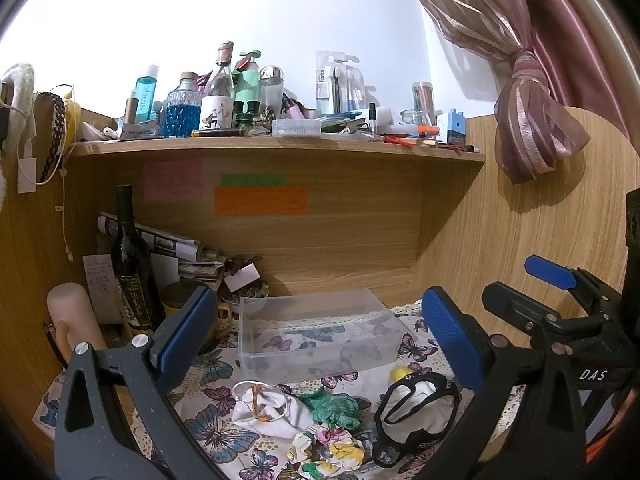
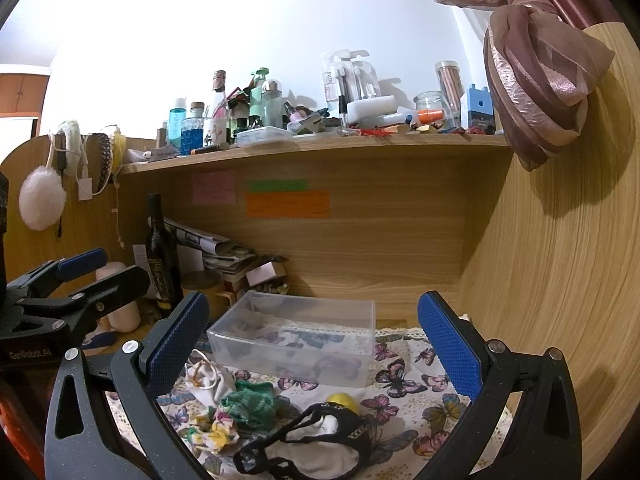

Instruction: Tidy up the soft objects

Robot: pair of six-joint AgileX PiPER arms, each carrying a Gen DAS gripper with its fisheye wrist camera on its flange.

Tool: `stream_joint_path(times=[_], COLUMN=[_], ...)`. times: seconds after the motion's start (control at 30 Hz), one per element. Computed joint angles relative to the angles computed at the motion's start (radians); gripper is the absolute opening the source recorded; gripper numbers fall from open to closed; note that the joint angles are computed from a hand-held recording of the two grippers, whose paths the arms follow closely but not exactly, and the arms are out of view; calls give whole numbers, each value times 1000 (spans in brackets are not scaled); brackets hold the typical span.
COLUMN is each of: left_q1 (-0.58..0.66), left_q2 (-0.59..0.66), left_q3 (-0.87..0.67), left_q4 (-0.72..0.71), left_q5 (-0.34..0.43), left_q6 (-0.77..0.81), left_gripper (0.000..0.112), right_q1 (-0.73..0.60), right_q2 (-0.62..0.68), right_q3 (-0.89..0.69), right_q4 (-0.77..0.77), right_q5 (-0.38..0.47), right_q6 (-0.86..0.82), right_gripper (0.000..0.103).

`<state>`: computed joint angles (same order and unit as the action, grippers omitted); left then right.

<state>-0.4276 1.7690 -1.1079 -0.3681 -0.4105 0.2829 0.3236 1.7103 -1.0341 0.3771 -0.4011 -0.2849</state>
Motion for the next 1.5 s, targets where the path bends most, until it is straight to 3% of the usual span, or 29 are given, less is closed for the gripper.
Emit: stream_joint_path(times=[1.2,1.4,1.5], left_q1=[9,36,63], left_q2=[22,60,103], left_q3=[-8,-46,-84], left_q4=[58,62,86], left_q5=[-2,49,117], left_q6=[-71,-85,-105], left_gripper=[103,103,103], right_q1=[8,10,-11], right_q2=[9,34,56], right_q3=[-9,-24,-39], right_q4=[23,60,16], right_q5=[5,10,47], right_q6=[-15,-47,2], right_gripper=[103,103,103])
